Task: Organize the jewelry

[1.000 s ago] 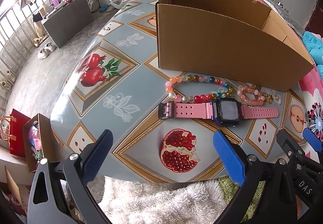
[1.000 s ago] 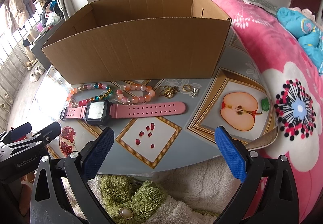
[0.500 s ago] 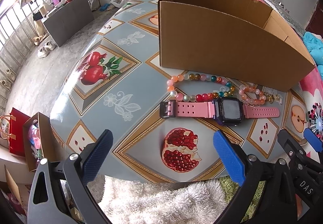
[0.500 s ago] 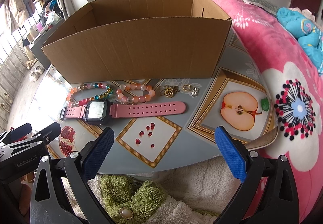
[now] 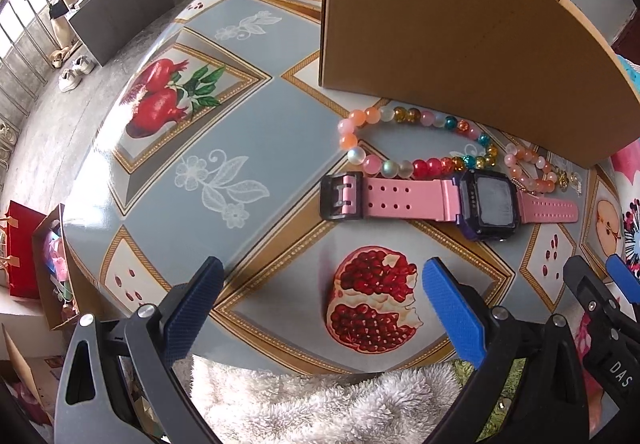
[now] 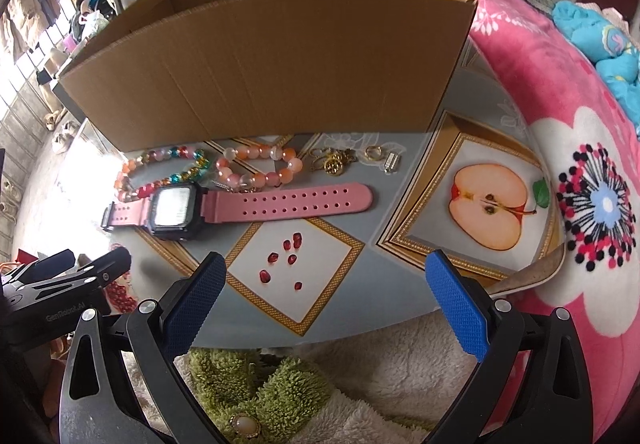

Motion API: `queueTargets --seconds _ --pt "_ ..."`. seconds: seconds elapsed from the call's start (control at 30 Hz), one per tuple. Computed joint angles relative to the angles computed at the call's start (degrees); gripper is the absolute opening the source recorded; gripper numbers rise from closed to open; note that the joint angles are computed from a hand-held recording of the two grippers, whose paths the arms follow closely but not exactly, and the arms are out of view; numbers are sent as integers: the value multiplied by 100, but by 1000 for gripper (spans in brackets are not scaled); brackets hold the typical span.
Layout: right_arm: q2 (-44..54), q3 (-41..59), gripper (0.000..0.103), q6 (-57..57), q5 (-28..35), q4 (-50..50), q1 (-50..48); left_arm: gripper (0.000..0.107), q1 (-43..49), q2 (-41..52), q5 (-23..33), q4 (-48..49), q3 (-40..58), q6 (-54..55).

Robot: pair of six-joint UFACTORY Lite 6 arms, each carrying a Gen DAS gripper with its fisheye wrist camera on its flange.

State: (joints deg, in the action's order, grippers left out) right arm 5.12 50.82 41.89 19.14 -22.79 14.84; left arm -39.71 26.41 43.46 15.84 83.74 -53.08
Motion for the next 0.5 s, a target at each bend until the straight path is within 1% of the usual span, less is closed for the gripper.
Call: queueTargets --seconds 0.1,0.2,0.23,0.3,0.4,0.47,0.5 --pt "319 172 96 -514 -7 433 -94 98 -34 157 104 224 141 10" --pt "560 328 96 -894 36 709 -138 99 5 234 71 260 183 153" --pt "659 391 96 -899 76 685 -126 99 19 259 40 246 194 189" --pt "721 433 96 -615 138 299 -67 99 48 259 -12 229 172 279" --pt "723 416 96 -891 57 445 -112 99 96 303 -73 227 206 400" --pt "691 374 96 -1244 -15 593 -160 99 106 315 -153 295 195 429" --pt "658 350 96 -1695 -40 873 -221 99 111 273 -263 359 106 423"
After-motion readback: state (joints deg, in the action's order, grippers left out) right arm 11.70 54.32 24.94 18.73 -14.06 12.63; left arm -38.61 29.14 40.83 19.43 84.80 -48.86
